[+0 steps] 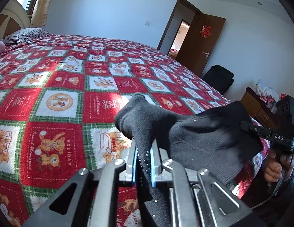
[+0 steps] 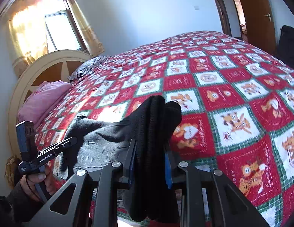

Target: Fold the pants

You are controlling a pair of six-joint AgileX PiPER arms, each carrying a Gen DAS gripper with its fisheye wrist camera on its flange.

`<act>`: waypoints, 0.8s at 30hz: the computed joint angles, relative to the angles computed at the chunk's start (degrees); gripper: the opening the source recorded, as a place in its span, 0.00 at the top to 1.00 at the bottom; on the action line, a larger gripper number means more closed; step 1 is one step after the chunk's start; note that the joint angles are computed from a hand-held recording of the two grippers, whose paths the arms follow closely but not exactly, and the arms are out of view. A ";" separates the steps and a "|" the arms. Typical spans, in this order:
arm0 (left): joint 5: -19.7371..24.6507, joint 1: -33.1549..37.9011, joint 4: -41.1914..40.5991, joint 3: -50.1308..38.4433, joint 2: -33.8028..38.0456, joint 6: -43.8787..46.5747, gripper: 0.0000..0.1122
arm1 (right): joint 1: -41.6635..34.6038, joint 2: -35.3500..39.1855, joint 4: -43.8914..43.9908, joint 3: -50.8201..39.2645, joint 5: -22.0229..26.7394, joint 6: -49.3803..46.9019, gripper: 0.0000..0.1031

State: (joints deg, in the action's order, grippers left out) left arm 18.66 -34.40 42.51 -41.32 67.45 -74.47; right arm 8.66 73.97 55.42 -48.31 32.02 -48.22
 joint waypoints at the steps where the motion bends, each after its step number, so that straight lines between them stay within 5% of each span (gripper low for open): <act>1: 0.86 -0.11 0.30 0.04 -1.11 -0.04 0.90 | 1.20 0.39 -1.52 -1.40 -0.17 1.56 0.75; 9: 8.49 7.33 -7.15 1.49 -12.43 13.06 0.90 | 13.15 13.22 -11.06 -18.94 -1.23 13.88 0.75; 16: 10.14 29.22 -26.92 4.13 -21.14 39.78 0.90 | 25.29 30.09 -18.46 -39.60 -1.27 24.18 0.76; 24: 14.81 41.99 -38.48 6.83 -27.47 55.16 0.90 | 32.27 41.09 -23.03 -52.54 1.35 31.37 0.76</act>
